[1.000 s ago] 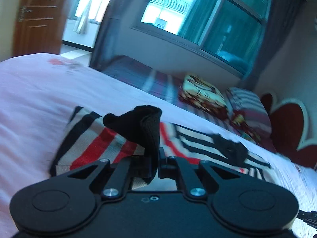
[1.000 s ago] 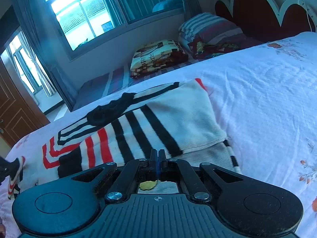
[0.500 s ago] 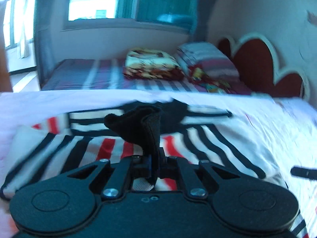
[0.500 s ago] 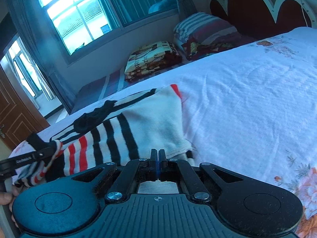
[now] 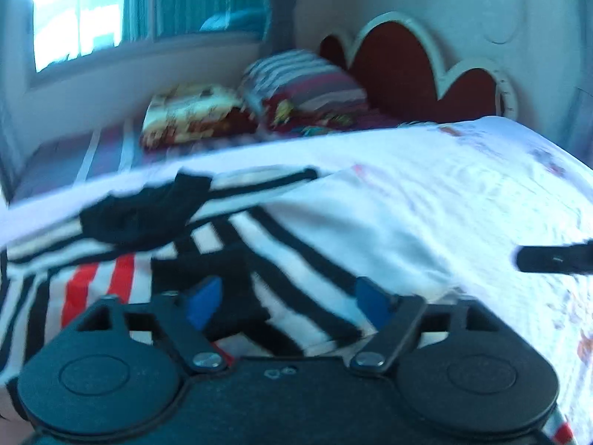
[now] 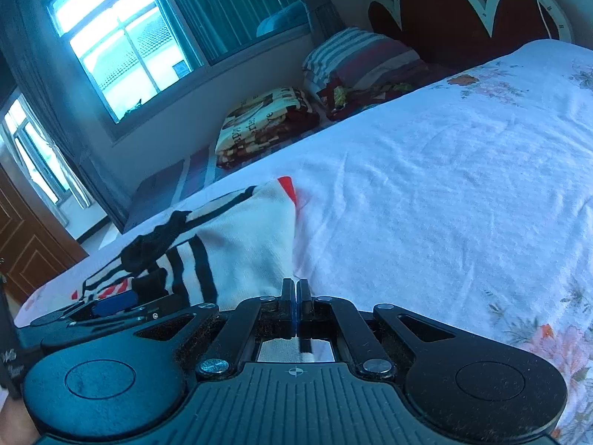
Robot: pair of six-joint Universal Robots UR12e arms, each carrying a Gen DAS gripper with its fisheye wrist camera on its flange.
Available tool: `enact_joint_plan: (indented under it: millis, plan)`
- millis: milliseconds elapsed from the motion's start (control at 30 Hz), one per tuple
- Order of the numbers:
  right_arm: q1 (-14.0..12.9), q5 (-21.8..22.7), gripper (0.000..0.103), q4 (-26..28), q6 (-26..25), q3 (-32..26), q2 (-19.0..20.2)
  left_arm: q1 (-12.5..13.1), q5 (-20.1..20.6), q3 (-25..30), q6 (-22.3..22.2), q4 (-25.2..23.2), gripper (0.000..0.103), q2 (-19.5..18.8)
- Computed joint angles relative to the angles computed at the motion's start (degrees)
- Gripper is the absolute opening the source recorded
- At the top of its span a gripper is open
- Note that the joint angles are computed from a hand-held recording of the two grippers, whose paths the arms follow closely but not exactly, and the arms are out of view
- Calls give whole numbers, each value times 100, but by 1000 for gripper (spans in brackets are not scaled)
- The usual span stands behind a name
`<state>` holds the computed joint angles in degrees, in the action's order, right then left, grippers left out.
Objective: Fold small clothes
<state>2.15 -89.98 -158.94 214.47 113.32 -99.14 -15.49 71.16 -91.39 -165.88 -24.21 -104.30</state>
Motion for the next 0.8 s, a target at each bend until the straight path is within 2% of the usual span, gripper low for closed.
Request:
enact_joint_plan:
  millis: [67,133,200,233,267,300,367,467,567,667,700,733,767,800]
  plan:
    - [20,170,0,-111,29,-70,103,99,99,-168,-268,180,69,158]
    - [67,419,0,-189,42,-197,267,318,302,-458,-569,404,69,400]
    - [143,686,0,-329,171,-334,477,613,433,-856,-623,769,71,680]
    - [196,774,0,-380,271,-409,592,739,606,-1017,-595,854,75,801]
    - [243,879,10,-443,397,-469,702,862,829,-1151,-548,817,76,926]
    - [301,929,30,-540,519,-517,805,981,1047,-1262,-523,780,76,1022]
    - [446,842,52,-781,706,-594,983,1188,1339,-1371,-525,708,76,1107]
    - [499,1179,53,-904,978,-708,1189,1399,1444,-1392,-622,594,74,1111]
    - [583,1065,52,-635,1156,-882,1332,1454,1401,-1308,-486,418,72,1030]
    - [629,944,50,-439,1144,-1026,1430,1484,1350,-1182,-406,263,63,900]
    - [635,947,35,-393,1098,-1073,1460,1496,1328,-1157,-445,264,54,868]
    - [645,932,25,-265,1017,-1143,1492,1516,1289,-1132,-509,267,48,841]
    - [662,900,12,-118,925,-1215,1522,1540,1241,-1136,-561,272,49,835]
    - [669,895,9,-80,843,-1253,1545,1555,1183,-1123,-587,282,49,809]
